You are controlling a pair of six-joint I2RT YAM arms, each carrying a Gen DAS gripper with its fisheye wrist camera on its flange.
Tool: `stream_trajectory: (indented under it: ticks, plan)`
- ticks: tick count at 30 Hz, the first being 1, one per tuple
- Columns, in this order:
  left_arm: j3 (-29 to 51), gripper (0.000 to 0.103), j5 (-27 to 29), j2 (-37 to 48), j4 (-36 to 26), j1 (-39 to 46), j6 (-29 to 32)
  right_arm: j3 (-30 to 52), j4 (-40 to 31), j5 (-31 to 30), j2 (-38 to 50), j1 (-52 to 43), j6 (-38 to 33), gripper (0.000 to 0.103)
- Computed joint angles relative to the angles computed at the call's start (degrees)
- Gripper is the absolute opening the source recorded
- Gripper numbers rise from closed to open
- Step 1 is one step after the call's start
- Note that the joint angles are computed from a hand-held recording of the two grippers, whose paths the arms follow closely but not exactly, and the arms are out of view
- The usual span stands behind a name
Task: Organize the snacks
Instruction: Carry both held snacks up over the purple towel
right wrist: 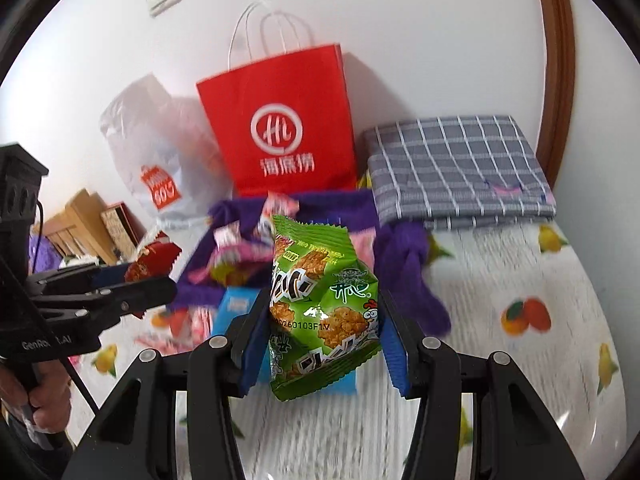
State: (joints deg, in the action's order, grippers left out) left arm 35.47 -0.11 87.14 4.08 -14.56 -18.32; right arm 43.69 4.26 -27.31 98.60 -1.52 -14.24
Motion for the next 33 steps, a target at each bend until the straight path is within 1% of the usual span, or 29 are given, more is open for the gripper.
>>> stream_trajectory:
  ticks: [8, 11, 16, 19, 23, 27, 30, 32, 33]
  plan:
    - [6.2, 0.048, 2.6, 3.8, -0.7, 6.0, 2.7, 11.1, -2.7, 2.0, 5.9, 4.0, 2.8, 0.05]
    - [9.2, 0.048, 2.7, 6.7, -1.2, 7.7, 3.9, 14.8, -3.9, 1.7, 8.6, 4.7, 3.3, 0.05]
    - [13.6, 0.048, 3.3, 11.6, -1.9, 10.6, 5.1, 21.1, -4.8, 3.4, 13.6, 7.0, 3.7, 0.05]
    - [16.1, 0.048, 4.4, 14.3, -2.1, 12.9, 5.3, 26.8, -7.6, 2.9, 17.8, 8.1, 4.9, 0.05]
    - [19.4, 0.048, 4.7, 17.4, -2.4, 15.2, 5.7, 31.0, -8.5, 3.3, 20.9, 9.6, 4.4, 0.05]
    - [20.5, 0.048, 4.8, 20.4, -0.8, 16.3, 6.6, 33.3, -8.1, 4.1, 23.6, 10.3, 3.1, 0.05]
    - [20.6, 0.048, 7.7, 24.1, 1.8, 17.7, 6.1, 36.0, -8.8, 6.1, 27.5, 10.4, 1.5, 0.05]
    - [23.6, 0.048, 8.5, 27.7, -0.3, 18.2, 6.3, 39.2, -10.8, 7.7, 30.8, 10.4, 0.7, 0.05]
    - [23.8, 0.048, 7.9, 28.3, 0.0, 18.2, 6.4, 40.7, -11.1, 8.5, 32.5, 10.4, 0.4, 0.05]
